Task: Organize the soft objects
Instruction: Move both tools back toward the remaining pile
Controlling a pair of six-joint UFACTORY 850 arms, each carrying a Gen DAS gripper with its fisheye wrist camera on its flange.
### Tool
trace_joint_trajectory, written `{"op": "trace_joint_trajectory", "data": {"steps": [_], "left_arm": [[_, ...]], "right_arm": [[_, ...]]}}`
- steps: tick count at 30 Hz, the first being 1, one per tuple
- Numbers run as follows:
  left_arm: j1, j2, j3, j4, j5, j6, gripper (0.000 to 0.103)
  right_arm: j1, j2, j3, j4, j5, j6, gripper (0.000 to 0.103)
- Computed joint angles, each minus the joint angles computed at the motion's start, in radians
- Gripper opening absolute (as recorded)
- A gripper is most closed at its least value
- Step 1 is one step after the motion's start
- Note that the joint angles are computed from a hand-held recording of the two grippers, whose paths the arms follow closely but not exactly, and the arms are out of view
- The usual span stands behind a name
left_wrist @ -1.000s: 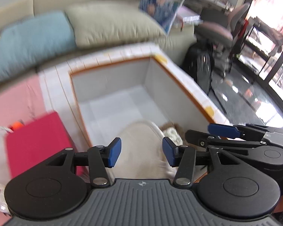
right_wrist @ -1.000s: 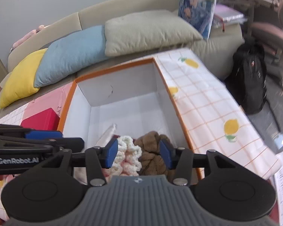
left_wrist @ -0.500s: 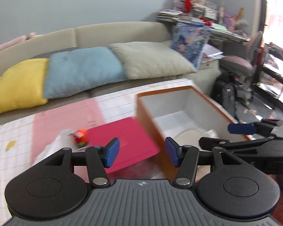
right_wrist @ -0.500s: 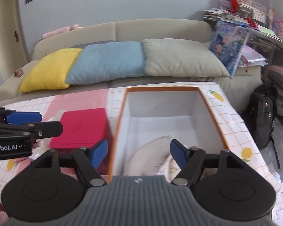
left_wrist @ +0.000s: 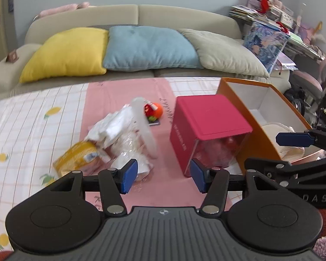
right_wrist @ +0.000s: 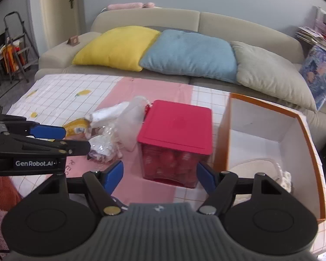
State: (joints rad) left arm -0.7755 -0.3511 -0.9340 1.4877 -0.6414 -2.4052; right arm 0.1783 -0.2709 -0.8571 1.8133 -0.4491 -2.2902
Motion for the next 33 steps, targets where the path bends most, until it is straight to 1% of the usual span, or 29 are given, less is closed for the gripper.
{"op": "trace_joint_trajectory", "data": {"steps": [4, 10, 17, 20, 22, 26, 28, 30, 33], "left_arm": [[0.005, 0.023, 0.056, 0.045, 0.010, -0.080, 0.065], [0.022, 0.049, 0.120, 0.128, 0.017, -0.209, 0.065], [0.047, 0.058, 0.157, 0.165, 0.039, -0.278, 0.065], [0.059, 0.064, 0.170, 0.161, 0.037, -0.276, 0.065], [0.070, 0.068, 0.178, 0.154, 0.042, -0.279, 0.065], [0.091, 0.073, 0.192, 0.156, 0.050, -0.294, 0.065], [0.099, 0.071, 0.194, 0.133, 0.046, -0.268, 0.065], [0.111, 0.073, 0.197, 0.123, 0.049, -0.230, 0.065], [0.129, 0.077, 0.206, 0.125, 0.031, -0.157, 0.065]], "right_arm": [[0.040, -0.007, 0.001, -0.013, 0.026, -0.013, 0.073], [0.088, -0.031, -0.013, -0.063, 0.063, 0.017, 0.073], [0.128, -0.066, -0.043, -0.092, 0.064, 0.018, 0.071], [0.146, -0.085, -0.060, -0.108, 0.054, 0.021, 0.067], [0.160, -0.098, -0.073, -0.128, 0.045, 0.029, 0.067], [0.187, -0.128, -0.098, -0.135, 0.029, 0.010, 0.056], [0.201, -0.147, -0.116, -0.130, 0.036, 0.005, 0.054], [0.210, -0.166, -0.138, -0.149, 0.034, 0.034, 0.053], [0.227, -0.200, -0.178, -0.180, 0.038, 0.078, 0.052]]}}
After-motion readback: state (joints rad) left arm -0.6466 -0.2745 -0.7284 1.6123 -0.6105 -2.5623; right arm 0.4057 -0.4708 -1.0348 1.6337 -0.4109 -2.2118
